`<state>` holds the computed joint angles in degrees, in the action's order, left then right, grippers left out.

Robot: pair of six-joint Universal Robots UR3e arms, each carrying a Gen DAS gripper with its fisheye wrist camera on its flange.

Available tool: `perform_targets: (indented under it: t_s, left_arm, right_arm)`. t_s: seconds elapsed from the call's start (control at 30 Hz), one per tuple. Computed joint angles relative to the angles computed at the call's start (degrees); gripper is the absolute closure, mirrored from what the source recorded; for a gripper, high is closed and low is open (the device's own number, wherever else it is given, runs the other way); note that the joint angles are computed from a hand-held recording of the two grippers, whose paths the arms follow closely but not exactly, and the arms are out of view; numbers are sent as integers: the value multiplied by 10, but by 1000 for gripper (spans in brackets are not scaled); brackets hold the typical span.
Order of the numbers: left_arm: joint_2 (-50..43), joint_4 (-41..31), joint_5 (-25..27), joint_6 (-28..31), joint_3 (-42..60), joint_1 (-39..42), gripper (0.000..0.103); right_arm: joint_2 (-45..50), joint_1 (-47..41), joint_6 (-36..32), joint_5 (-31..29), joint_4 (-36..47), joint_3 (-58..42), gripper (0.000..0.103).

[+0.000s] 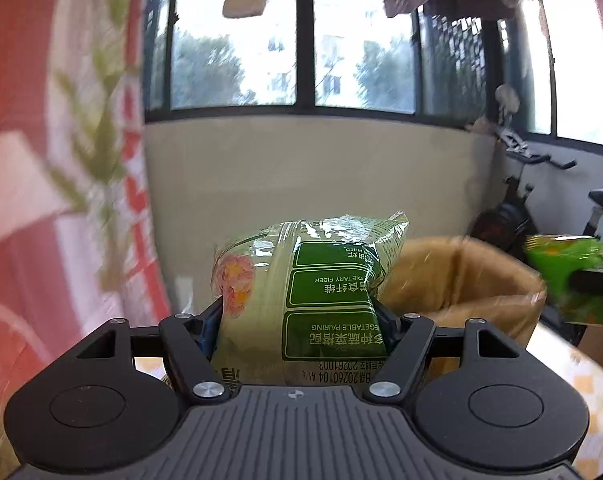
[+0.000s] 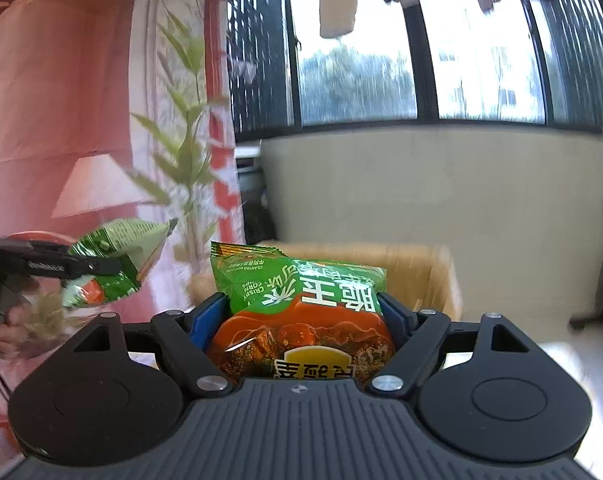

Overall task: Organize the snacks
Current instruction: 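Carry both bags over the box and open both tools to drop them in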

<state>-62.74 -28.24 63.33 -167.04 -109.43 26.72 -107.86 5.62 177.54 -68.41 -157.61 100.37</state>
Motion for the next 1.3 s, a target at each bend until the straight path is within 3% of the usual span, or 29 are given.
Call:
perform_targets:
  t_s: [0.1,0.23,0.4,0.63,0.7,0.83,1.1,1.3]
  left_arm:
    - [-117,44,88,-38,89,-112,30]
    - [-242,18,125,-88,222,-188,30]
    - [-406,-21,233,-109,409,-270,30]
    - [-574,-144,250,-104,646,-294,27]
    - [-605,-166,250,-102,688,-293,21]
    - [-580,-122,206,-91,628,-275,14]
    - [-541,-89,225,-109,551,-264,14]
    - [-468,-81,230,-113,473,-245,14]
  right_arm:
    - [61,6,-19,-26,-9,-60,23]
    - [115,-1,-19,-33,-18,-104,23]
    - [167,-4,-28,-42,-19,-144,23]
    - [215,-13,-17,-44,-22,-170,23]
    - [222,-17,-16,-40,-20,-173,23]
    - [227,-21,-20,-33,-20,-170,23]
    - [295,8,-8,-60,-1,-258,22]
    - [347,12,26,-53,54,-332,8]
